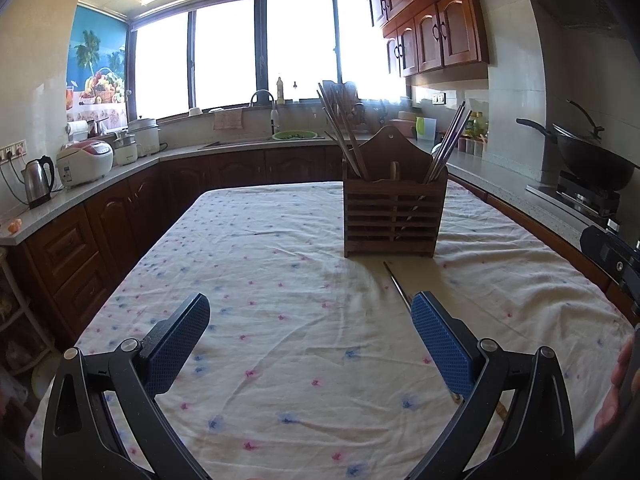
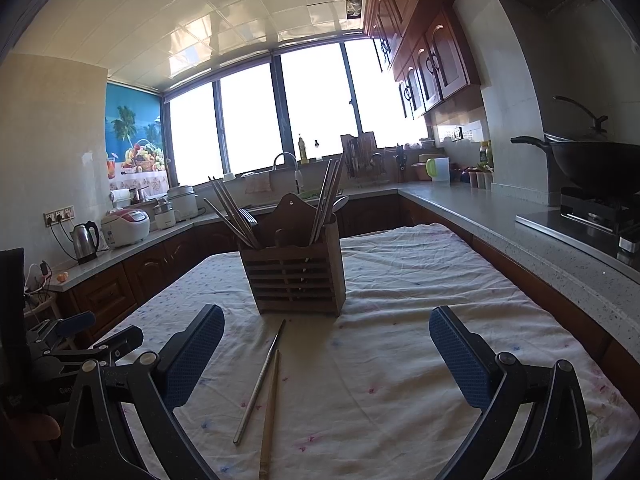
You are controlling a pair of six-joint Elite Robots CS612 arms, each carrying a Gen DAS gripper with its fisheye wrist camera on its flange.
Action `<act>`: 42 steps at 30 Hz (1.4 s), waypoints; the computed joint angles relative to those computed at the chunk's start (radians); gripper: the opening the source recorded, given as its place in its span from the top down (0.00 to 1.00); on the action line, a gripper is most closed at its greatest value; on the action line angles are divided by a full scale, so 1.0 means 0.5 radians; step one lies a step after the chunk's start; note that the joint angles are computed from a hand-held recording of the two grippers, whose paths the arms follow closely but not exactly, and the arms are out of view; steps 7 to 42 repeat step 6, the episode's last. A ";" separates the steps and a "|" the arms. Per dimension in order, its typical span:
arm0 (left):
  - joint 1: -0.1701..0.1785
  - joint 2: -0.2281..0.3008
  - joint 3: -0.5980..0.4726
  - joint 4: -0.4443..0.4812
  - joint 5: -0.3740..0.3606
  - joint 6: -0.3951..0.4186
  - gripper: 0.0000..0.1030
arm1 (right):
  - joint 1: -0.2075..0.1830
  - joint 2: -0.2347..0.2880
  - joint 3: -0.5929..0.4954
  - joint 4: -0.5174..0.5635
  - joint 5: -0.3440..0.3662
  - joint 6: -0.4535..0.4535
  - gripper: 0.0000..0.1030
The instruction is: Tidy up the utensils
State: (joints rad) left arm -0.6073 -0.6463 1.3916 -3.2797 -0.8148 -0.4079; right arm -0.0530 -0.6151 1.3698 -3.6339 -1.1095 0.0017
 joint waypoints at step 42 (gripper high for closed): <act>0.009 -0.003 -0.005 0.007 -0.043 -0.009 0.00 | 0.001 0.011 -0.018 0.025 0.000 0.006 0.00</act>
